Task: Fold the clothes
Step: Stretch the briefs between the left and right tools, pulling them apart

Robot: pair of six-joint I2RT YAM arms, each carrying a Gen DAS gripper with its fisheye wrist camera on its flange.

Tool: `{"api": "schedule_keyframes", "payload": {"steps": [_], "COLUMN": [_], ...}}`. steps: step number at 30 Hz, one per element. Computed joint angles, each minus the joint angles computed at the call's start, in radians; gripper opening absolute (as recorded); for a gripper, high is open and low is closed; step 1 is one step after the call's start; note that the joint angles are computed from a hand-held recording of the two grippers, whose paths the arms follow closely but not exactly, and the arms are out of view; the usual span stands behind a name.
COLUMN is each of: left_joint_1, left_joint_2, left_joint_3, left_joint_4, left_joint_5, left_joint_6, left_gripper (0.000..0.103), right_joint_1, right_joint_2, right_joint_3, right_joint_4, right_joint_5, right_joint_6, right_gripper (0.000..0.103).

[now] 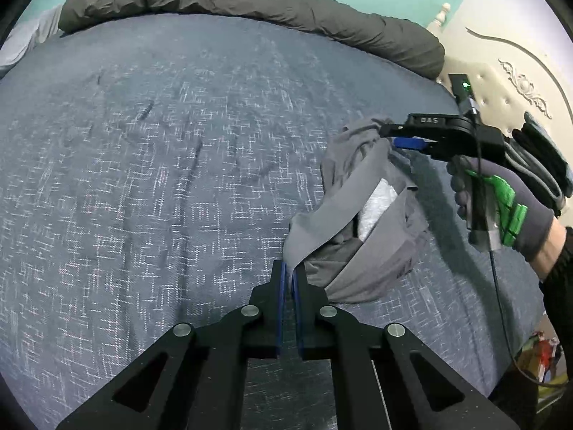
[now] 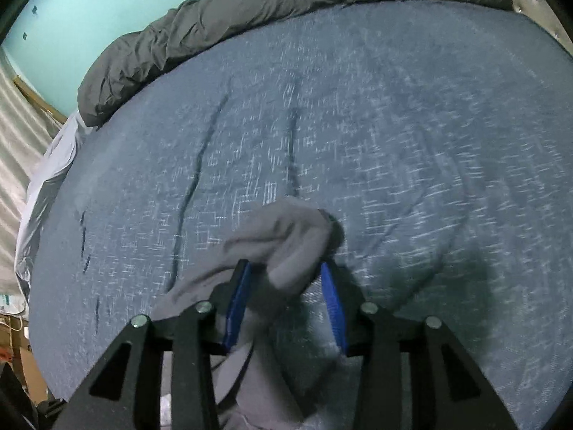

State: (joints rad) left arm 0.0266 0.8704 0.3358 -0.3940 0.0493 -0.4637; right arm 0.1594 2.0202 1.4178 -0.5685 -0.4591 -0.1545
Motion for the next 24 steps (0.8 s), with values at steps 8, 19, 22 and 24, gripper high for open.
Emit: {"api": "schedule_keyframes", "payload": {"steps": [8, 19, 22, 24], "left_joint_1": [0.004, -0.106, -0.171, -0.197], "left_joint_2": [-0.165, -0.220, -0.148, -0.055], "left_joint_3": [0.054, 0.292, 0.249, 0.220], "left_joint_4": [-0.163, -0.389, -0.317, -0.229], "left_joint_5": [-0.032, -0.110, -0.097, -0.078], "left_joint_6": [0.010, -0.042, -0.087, -0.108], "left_gripper": [0.003, 0.000, 0.000, 0.000], "right_joint_1": [-0.092, -0.291, -0.320, -0.337], "right_joint_2": [-0.217, -0.488, -0.498, -0.499], "right_joint_3": [-0.075, 0.096, 0.112, 0.108], "right_joint_4": [-0.101, -0.578, -0.615, -0.609], "right_joint_5": [-0.107, -0.172, -0.137, -0.128], "right_joint_6": [-0.070, -0.367, -0.378, -0.371], "right_gripper": [0.001, 0.001, 0.001, 0.001]}}
